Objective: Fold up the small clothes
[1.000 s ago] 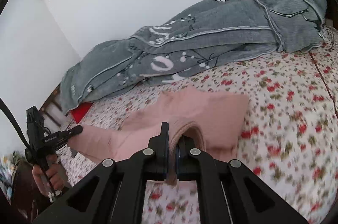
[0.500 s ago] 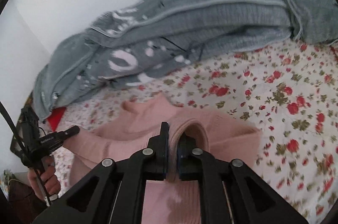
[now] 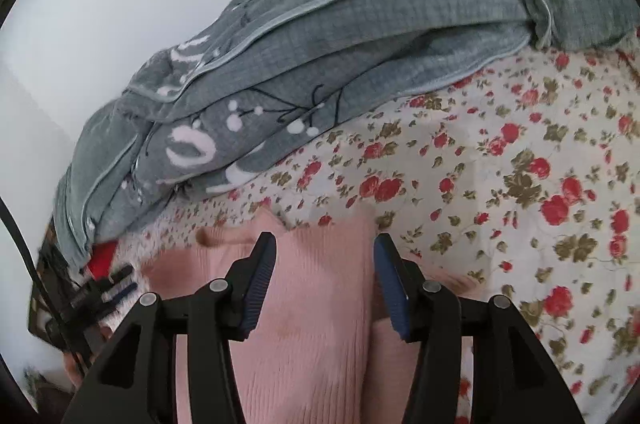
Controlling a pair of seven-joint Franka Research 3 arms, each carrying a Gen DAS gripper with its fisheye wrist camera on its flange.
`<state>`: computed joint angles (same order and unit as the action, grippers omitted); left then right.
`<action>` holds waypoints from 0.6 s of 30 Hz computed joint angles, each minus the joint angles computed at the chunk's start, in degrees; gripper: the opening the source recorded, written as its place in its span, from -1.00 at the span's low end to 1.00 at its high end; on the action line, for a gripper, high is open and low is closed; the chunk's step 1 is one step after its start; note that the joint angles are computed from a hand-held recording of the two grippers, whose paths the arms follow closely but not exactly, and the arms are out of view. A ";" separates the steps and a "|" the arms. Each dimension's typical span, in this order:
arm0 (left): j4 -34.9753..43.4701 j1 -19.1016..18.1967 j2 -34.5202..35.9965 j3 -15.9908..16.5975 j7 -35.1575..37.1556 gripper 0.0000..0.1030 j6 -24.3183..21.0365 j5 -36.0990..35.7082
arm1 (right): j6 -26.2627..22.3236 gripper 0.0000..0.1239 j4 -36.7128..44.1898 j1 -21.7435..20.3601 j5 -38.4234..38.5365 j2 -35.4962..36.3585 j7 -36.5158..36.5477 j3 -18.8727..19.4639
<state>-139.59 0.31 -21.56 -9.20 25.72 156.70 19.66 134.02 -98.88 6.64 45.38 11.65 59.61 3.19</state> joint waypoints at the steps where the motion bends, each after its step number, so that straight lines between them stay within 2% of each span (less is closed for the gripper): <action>1: -0.02 -0.29 -0.48 0.27 0.54 0.57 -0.83 -0.36 | 0.46 -0.19 -1.23 0.13 -0.81 -1.19 -0.81 -0.05; 7: -3.05 -1.34 -5.91 0.12 1.29 0.57 -5.14 -1.57 | 3.76 -0.17 -12.18 1.41 -6.30 -10.78 -4.90 -1.41; 11: -7.46 -3.92 -10.76 0.34 1.97 0.57 -6.69 -3.98 | 6.85 -0.08 -20.66 1.98 -8.60 -17.44 -6.77 -2.70; 18: -14.75 -10.54 -15.34 1.86 5.16 0.57 -4.05 -10.77 | 0.94 0.07 -27.13 1.54 -3.04 -22.68 -9.35 -6.46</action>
